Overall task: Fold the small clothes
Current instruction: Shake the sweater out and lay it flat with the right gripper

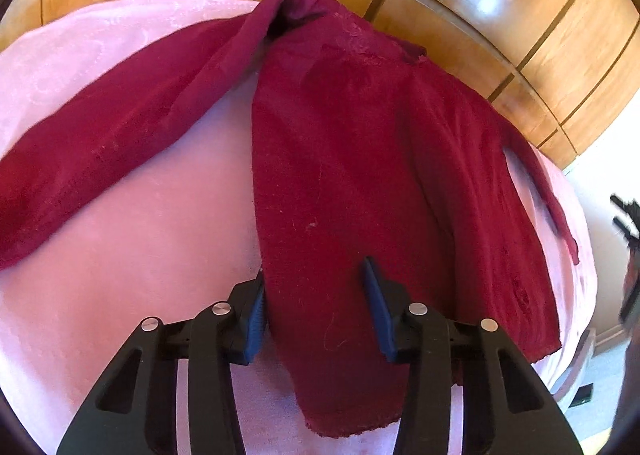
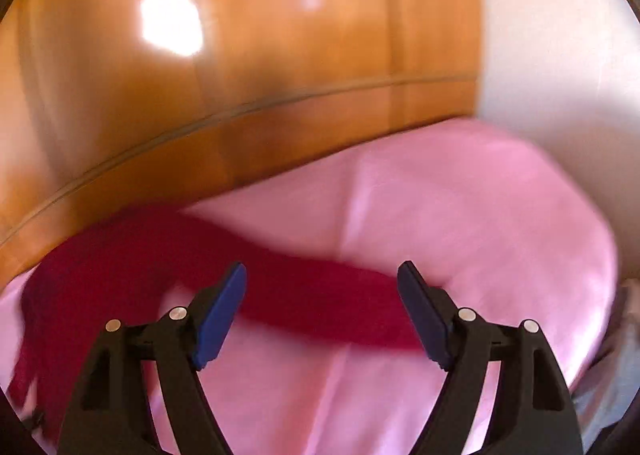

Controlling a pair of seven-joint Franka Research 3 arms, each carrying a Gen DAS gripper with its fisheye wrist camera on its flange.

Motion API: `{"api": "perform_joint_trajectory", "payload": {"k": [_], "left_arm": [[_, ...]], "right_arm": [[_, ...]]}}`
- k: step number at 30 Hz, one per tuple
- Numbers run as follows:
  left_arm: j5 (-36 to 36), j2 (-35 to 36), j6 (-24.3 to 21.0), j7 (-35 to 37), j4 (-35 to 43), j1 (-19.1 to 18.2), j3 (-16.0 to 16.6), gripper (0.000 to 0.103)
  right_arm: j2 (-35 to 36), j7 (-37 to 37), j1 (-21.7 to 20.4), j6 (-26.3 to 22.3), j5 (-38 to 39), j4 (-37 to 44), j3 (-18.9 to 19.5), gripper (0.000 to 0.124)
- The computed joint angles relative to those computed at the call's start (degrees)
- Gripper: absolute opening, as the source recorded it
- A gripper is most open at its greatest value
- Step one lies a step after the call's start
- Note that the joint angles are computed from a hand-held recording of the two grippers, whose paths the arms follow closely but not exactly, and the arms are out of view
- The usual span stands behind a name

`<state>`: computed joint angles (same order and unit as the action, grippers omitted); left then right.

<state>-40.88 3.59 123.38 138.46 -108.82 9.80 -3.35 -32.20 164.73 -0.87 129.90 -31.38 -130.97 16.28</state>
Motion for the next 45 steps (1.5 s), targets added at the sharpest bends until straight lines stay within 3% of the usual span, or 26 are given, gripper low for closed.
{"api": "perform_joint_trajectory", "payload": {"k": [5, 8, 10, 11, 12, 14, 18, 21, 24, 29, 31, 33, 34, 36, 40, 42, 45], "left_arm": [[-0.4, 0.3, -1.6, -1.0, 0.9, 0.0, -0.2, 0.021], [-0.9, 0.8, -2.9, -1.3, 1.9, 0.5, 0.1, 0.011], [-1.5, 0.7, -3.8, -1.8, 2.2, 1.2, 0.4, 0.008], [-2.3, 0.3, -4.6, -1.2, 2.2, 1.6, 0.7, 0.007], [-2.9, -0.3, -4.9, 0.0, 2.0, 1.9, 0.9, 0.007], [-3.3, -1.0, -5.6, 0.8, 2.3, 2.2, 1.2, 0.007], [-5.1, -2.3, -8.9, 2.5, 4.0, 3.4, 2.7, 0.007], [-6.1, -3.3, -15.6, 3.5, 5.9, 5.3, 4.5, 0.006], [-4.2, -6.7, -17.8, 4.9, 2.7, 6.3, 5.9, 0.006], [1.1, -10.4, -19.2, 4.2, -4.4, 6.3, 7.6, 0.007], [4.2, -11.9, -15.7, 3.9, -8.4, 5.6, 7.2, 0.008], [5.8, -12.2, -11.6, 4.1, -9.7, 4.9, 7.3, 0.017], [4.9, -10.9, -12.6, 2.7, -8.4, 4.9, 8.1, 0.025], [2.6, -8.7, -12.1, -0.5, -5.6, 5.5, 8.8, 0.038], [2.9, -5.6, 0.8, -7.2, -3.1, 6.5, 7.9, 0.058], [4.5, -2.0, 5.2, -12.3, 0.4, 7.1, 7.4, 0.058], [6.1, 3.5, 6.8, -17.3, 6.3, 8.2, 6.0, 0.058]], "right_arm": [[7.9, -6.7, 11.4, 15.2, 16.2, -3.3, -2.9, 0.056], [15.2, -11.7, 16.7, 21.1, 25.1, -2.5, -3.5, 0.052], [17.4, -8.9, 14.9, 19.5, 19.3, -0.2, -0.7, 0.047], [17.7, -8.7, 15.3, 19.9, 19.2, 0.2, -0.6, 0.013], [17.3, -9.5, 16.4, 21.0, 20.6, 0.0, -1.8, 0.007], [17.0, -8.3, 15.4, 17.1, 15.8, 2.1, -0.7, 0.007], [11.7, -4.7, 14.2, 12.7, 9.6, 2.0, 1.3, 0.007], [6.0, -4.5, 13.9, 7.2, 7.8, 2.0, 2.4, 0.007], [2.1, -5.4, 14.4, 1.3, 10.0, 0.3, 3.1, 0.007], [0.0, -3.4, 17.4, -1.0, 17.9, -6.8, 3.2, 0.007], [-0.6, -3.9, 17.9, -0.7, 20.0, -9.1, 2.3, 0.007], [0.4, -4.3, 17.0, -0.7, 19.4, -9.1, 2.8, 0.015], [-0.1, -4.4, 16.6, -1.8, 18.5, -8.8, 3.1, 0.021], [-0.2, -2.8, 14.8, -4.3, 15.2, -6.9, 5.0, 0.061], [2.8, -1.1, 12.9, -5.3, 7.7, -1.9, 7.0, 0.065], [6.4, 0.0, 12.8, -0.8, 4.8, 0.1, 6.9, 0.074], [13.2, -0.3, 14.1, 4.1, 1.8, 4.0, 6.0, 0.075]]}}
